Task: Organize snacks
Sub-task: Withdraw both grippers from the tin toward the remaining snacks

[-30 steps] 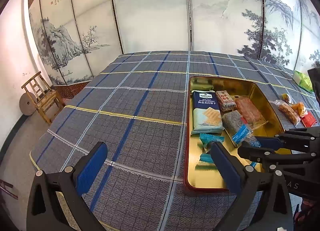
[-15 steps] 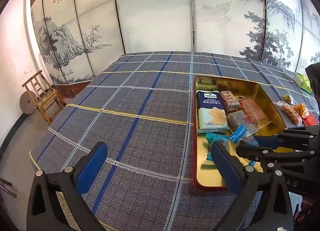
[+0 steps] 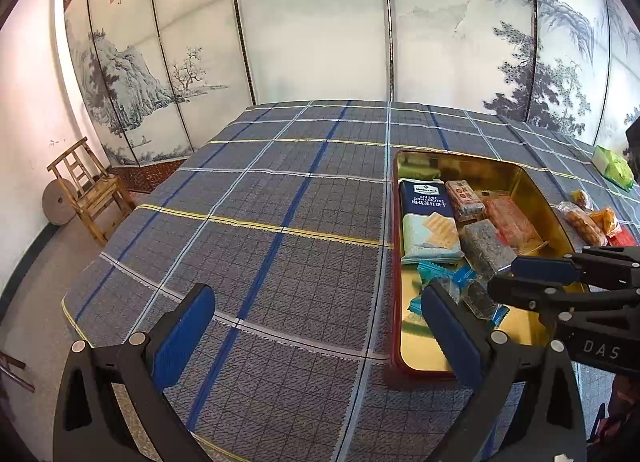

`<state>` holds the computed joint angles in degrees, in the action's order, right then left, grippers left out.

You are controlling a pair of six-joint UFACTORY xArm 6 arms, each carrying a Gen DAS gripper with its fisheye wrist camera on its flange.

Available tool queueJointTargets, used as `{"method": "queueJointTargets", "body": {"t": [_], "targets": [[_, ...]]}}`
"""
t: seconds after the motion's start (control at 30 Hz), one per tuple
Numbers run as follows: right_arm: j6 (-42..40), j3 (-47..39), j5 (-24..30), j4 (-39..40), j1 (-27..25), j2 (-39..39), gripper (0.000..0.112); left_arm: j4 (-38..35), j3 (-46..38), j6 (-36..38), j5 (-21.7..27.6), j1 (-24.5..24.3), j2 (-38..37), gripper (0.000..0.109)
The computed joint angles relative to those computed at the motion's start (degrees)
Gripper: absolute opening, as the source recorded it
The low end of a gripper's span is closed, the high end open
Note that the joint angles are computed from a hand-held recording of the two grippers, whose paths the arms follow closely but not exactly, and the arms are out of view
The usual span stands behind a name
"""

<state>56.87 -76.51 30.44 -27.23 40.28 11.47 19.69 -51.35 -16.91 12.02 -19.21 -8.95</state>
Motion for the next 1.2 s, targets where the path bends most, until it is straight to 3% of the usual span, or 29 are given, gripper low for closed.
{"method": "queueJointTargets", "body": {"t": [0.17, 0.33, 0.53, 0.7, 0.97, 1.2], "targets": [[11.2, 6.8, -0.3, -10.9, -0.9, -7.4, 0.040, 1.4, 0.5, -0.8, -0.4, -0.1, -1.2, 0.102], [24.7, 20.7, 2.9, -19.8, -2.9, -21.0, 0.053, 0.5, 0.5, 0.6, -0.3, -1.2, -1.9, 0.102], [33.1, 40.1, 11.3, -19.3, -6.0, -41.4, 0.054, 0.9, -0.4, 2.7, 1.2, -4.5, -2.4, 0.102], [31.4, 49.9, 21.8, -16.5, -7.9, -56.1, 0.058, -9.2, -3.8, 13.6, 5.0, -9.7, -1.4, 0.102], [26.8, 57.3, 26.5, -14.1, -12.2, -68.7, 0.065, -26.2, -20.9, 25.1, 20.1, -18.3, 7.5, 0.102], [24.8, 62.1, 20.7, -13.2, -15.6, -73.5, 0.069, -31.9, -48.8, 19.8, 39.2, -21.9, 27.4, 0.100]]}}
